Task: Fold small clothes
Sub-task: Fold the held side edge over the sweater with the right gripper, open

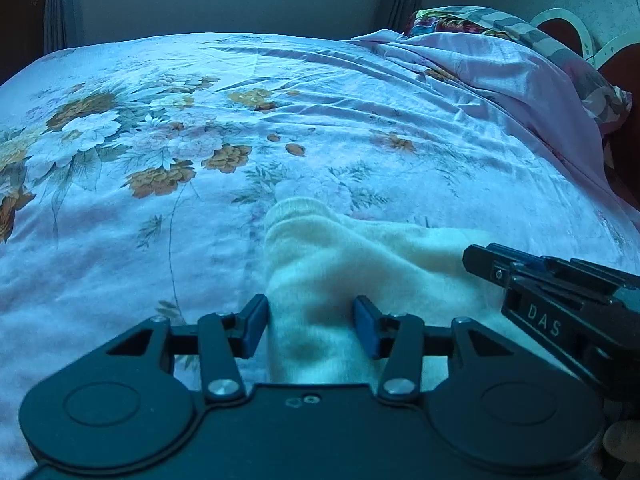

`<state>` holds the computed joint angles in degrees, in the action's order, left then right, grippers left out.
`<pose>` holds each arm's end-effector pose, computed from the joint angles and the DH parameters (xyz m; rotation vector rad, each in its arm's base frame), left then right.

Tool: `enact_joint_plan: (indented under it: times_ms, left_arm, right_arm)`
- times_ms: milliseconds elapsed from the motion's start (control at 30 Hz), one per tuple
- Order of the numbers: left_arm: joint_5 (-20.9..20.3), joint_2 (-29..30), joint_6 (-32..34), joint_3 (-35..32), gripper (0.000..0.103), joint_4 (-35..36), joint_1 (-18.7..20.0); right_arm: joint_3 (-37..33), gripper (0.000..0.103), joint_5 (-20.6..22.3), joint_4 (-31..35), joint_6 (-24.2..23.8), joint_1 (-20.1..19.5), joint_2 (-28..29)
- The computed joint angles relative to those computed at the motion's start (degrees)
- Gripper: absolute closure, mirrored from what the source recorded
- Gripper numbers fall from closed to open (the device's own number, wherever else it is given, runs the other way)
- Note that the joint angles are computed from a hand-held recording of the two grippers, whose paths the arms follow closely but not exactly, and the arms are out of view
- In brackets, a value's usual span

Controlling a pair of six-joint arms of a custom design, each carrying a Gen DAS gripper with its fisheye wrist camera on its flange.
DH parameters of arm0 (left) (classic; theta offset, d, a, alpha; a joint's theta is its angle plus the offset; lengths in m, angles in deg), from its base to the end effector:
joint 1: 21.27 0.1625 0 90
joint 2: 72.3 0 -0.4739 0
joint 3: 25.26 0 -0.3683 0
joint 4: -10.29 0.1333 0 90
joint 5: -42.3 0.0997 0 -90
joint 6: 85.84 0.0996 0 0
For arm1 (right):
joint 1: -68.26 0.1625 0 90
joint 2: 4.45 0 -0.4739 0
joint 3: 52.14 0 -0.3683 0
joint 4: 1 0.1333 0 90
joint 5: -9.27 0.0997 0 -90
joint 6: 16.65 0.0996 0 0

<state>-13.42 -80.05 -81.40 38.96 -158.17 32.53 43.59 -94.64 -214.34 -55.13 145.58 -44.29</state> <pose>-0.3174 -0.7544 -0.1196 0.7518 2.4759 -0.7007 -0.0465 -0.7049 0.2162 0.3109 -2.1454 1.1871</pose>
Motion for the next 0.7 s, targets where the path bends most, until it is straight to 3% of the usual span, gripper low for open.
enact_joint_plan:
  times_ms: [100, 200, 300, 367, 467, 700]
  left_arm:
    - [0.6, 2.2, -1.6, -5.3, 0.054, 4.6, 1.1]
    - [1.7, 3.2, 0.5, -6.5, 0.052, 4.4, 1.0]
    - [1.9, 2.2, -1.0, -4.6, 0.052, 4.0, 0.8]
    - [1.9, 0.0, -2.0, -0.3, 0.054, 2.0, 0.2]
    - [0.9, -4.1, -1.1, 8.8, 0.055, -4.3, -1.0]
    - [-0.4, -10.5, -1.0, 26.8, 0.054, -15.3, -4.2]
  right_arm:
    - [-5.2, 0.091, -6.4, 3.4, -0.6, -0.2, 2.6]
    - [-6.6, 0.091, -6.2, 6.2, 3.7, -1.3, 2.4]
    - [-6.5, 0.091, -7.8, 7.7, 3.6, -0.7, 1.8]
    - [-3.9, 0.091, -7.4, 6.3, 3.5, 0.0, 0.3]
    - [4.1, 0.091, -3.0, 1.8, 4.5, 0.2, -3.3]
    - [21.9, 0.091, 0.6, -12.7, -0.3, 0.3, -6.4]
